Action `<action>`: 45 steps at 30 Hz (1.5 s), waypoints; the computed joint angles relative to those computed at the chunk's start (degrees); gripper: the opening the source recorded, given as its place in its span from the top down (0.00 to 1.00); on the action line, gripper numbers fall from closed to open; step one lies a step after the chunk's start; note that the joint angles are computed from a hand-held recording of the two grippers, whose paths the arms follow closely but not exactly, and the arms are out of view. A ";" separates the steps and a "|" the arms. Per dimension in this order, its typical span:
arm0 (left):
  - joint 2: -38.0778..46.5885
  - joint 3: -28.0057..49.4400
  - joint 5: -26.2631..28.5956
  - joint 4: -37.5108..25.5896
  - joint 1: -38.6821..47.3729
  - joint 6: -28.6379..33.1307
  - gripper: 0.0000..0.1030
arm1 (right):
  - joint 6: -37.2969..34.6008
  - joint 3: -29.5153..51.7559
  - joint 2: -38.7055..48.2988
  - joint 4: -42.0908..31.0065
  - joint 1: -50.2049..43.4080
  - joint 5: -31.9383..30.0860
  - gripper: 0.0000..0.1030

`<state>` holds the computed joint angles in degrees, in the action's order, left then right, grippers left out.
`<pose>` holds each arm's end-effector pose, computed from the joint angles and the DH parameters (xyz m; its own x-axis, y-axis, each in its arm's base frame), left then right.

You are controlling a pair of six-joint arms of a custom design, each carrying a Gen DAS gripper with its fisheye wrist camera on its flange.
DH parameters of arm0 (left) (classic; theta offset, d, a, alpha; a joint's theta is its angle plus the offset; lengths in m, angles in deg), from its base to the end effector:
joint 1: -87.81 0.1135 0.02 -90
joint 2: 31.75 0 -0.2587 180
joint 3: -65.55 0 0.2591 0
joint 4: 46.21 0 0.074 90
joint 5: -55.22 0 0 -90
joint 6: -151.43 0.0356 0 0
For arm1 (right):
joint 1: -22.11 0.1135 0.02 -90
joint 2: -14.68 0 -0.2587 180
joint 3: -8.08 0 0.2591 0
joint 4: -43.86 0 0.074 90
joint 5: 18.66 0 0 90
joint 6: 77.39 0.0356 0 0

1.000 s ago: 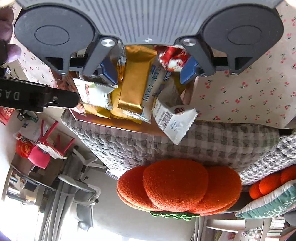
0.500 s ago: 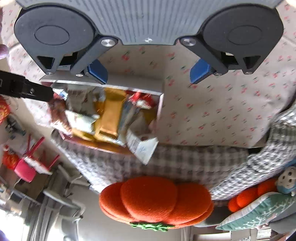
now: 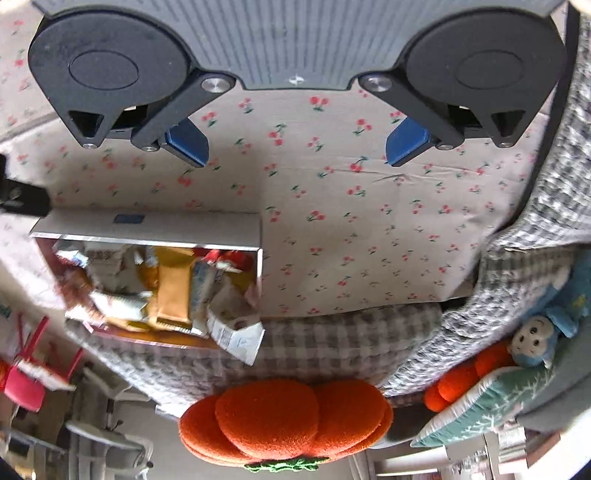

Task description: Organize snacks

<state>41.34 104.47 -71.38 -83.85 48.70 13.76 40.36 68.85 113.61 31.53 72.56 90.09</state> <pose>0.1617 -0.1041 0.1180 -0.7640 -0.1438 -0.6290 -0.3012 0.9416 0.1507 0.2205 0.2490 0.1259 -0.7141 -0.1723 -0.6785 -0.3022 0.9502 0.0768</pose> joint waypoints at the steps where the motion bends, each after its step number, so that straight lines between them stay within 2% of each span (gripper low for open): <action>1: 0.11 0.00 0.11 -0.33 -0.08 -0.53 0.01 | -0.26 -0.46 -0.30 0.14 0.34 0.66 0.05; 6: -1.11 -0.59 0.60 -2.49 -2.46 -3.81 0.00 | -1.17 -2.99 -1.86 0.74 2.25 4.02 0.05; 10: -2.49 -1.54 1.94 -3.08 -3.61 -5.89 0.00 | 0.12 -5.07 -3.17 1.15 2.12 1.06 0.05; 16: -0.18 -1.88 2.09 -3.22 -5.30 -9.90 0.00 | 0.91 -6.52 -2.60 2.76 1.63 0.10 0.05; 28: 2.18 -0.39 1.47 -2.13 -6.06 -10.71 0.00 | -0.40 -4.36 2.14 3.69 0.02 -2.94 0.05; 45: 2.61 0.78 0.82 -3.89 -7.42 -12.75 0.00 | -0.10 -4.43 0.82 2.35 0.84 -2.28 0.05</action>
<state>43.95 105.25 -70.56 -87.75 41.28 1.01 40.26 64.43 114.43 33.88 73.40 87.81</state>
